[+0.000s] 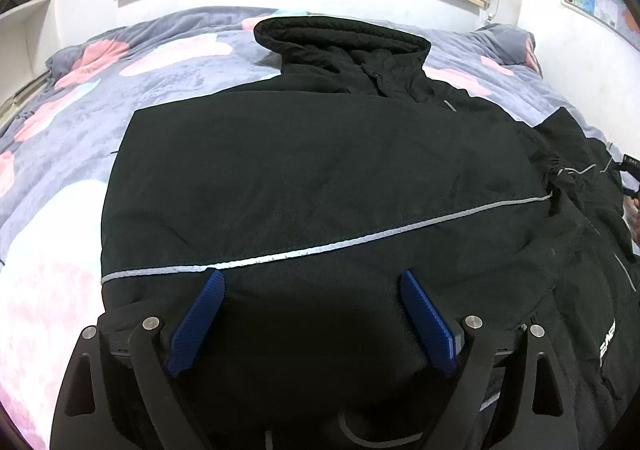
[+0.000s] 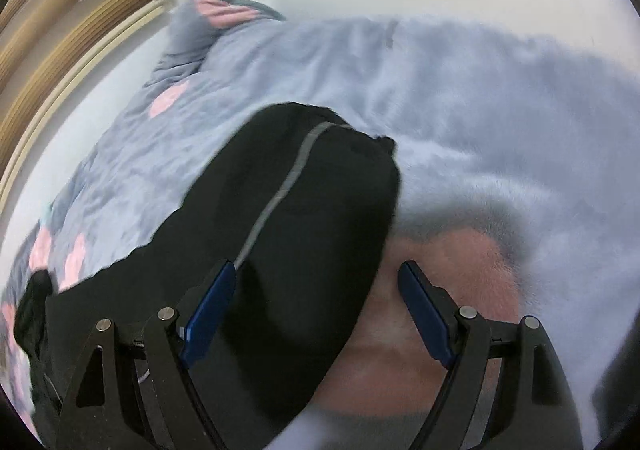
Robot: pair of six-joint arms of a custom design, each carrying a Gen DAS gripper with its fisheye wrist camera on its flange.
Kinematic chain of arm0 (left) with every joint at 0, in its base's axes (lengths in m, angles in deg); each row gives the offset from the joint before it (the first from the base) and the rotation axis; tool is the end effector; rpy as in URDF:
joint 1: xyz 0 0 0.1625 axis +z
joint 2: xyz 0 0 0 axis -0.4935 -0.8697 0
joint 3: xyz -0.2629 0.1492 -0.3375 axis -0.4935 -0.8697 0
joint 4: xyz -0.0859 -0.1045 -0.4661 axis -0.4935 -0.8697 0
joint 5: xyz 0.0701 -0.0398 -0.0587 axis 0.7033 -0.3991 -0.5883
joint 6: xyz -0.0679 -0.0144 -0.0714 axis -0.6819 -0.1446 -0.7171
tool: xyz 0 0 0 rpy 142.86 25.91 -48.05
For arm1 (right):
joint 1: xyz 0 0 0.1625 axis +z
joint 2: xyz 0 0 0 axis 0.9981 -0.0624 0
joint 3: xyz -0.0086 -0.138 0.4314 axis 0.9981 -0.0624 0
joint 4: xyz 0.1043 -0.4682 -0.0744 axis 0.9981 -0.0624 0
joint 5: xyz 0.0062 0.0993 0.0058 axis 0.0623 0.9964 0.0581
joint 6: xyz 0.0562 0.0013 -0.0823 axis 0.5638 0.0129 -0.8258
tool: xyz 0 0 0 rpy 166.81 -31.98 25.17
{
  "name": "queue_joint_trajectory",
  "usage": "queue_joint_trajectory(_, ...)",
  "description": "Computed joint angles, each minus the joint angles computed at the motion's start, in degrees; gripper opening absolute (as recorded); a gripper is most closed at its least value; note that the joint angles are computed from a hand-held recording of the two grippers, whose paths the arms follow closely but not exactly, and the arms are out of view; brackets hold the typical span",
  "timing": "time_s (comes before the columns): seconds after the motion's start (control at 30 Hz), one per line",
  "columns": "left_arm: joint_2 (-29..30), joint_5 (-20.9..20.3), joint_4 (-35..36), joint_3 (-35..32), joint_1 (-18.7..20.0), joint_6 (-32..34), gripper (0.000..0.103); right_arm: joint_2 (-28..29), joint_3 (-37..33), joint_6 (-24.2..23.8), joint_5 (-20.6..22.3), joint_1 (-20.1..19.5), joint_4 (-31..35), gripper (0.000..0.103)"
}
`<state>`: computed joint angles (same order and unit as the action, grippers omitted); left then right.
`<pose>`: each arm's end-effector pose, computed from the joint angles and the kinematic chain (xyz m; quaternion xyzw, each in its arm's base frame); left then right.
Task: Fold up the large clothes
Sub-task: 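Grasp the other sleeve cuff with the right gripper and lift it, then fold the held sleeve across the jacket back and release it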
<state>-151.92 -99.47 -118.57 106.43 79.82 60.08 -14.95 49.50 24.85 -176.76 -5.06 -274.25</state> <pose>-0.0634 -0.4090 0.2703 0.1421 0.8732 -0.3299 0.3296 0.0082 -0.4928 0.3280 -0.1813 -0.8394 0.4335 0.2730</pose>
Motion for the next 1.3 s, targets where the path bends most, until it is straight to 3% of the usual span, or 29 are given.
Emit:
queue_joint_trajectory(0.1, 0.2, 0.1, -0.2, 0.0, 0.1, 0.1, 0.091, 0.3, -0.1, 1.4, 3.7, -2.3, -0.2, 0.087)
queue_joint_trajectory(0.2, 0.3, 0.1, -0.5, 0.0, 0.2, 0.4, 0.092, 2.0, -0.9, -0.5, 2.6, -1.5, -1.7, 0.087)
queue_joint_trajectory(0.23, 0.4, 0.1, -0.6, 0.0, 0.2, 0.4, 0.092, 2.1, -1.0, -1.5, 3.4, -1.5, -2.3, 0.081)
queue_joint_trajectory(0.27, 0.3, 0.0, -0.5, 0.0, 0.2, 0.5, 0.092, 2.0, -1.1, -2.0, 4.8, -1.7, -2.2, 0.062)
queue_joint_trajectory(0.3, 0.2, 0.0, -0.5, 0.0, 0.3, 0.5, 0.092, 1.4, -1.1, -2.7, 7.0, -1.9, -1.2, 0.055)
queue_joint_trajectory(0.37, 0.3, 0.0, -0.6, 0.0, 0.3, 0.6, 0.093, 1.2, -1.6, -4.0, 7.8, -1.4, -0.8, 0.021)
queue_joint_trajectory(0.4, 0.2, 0.0, -0.6, 0.0, 0.3, 0.6, 0.093, 0.4, -1.2, -4.6, 9.5, -1.3, -0.4, 0.019)
queue_joint_trajectory(0.5, 0.2, 0.0, -0.6, 0.1, 0.3, 0.6, 0.093, -2.2, 0.7, -5.7, 9.8, 0.5, -3.6, 0.016)
queue_joint_trajectory(0.57, 0.2, 0.0, -0.5, 0.1, 0.2, 0.5, 0.093, -2.6, 1.6, -7.4, 5.4, 2.3, -7.8, 0.016)
queue_joint_trajectory(0.67, 0.2, 0.1, -0.6, 0.0, 0.2, 0.7, 0.093, -0.2, 0.9, -10.8, -4.8, 4.4, -14.3, 0.016)
queue_joint_trajectory(0.83, 0.4, 0.2, -1.0, 0.0, 0.3, 1.0, 0.093, 5.5, -1.4, -11.4, -12.3, 3.4, -10.8, 0.016)
queue_joint_trajectory(0.97, 0.3, 0.2, -0.9, 0.1, 0.3, 1.0, 0.093, 6.2, -2.2, -11.1, -13.3, 3.3, -9.1, 0.015)
queue_joint_trajectory(1.07, 0.4, 0.2, -1.1, 0.1, 0.4, 1.2, 0.093, 3.8, -1.3, -10.3, -12.4, 5.5, -8.3, 0.014)
queue_joint_trajectory(1.2, 0.4, 0.4, -1.2, 0.1, 0.2, 1.2, 0.093, 1.8, -1.0, -11.8, -13.8, 12.2, -6.1, 0.013)
queue_joint_trajectory(1.3, -0.2, 0.2, 0.4, -0.1, 0.0, 0.6, 0.093, 0.8, -1.0, -9.1, -13.1, 18.3, -1.5, 0.013)
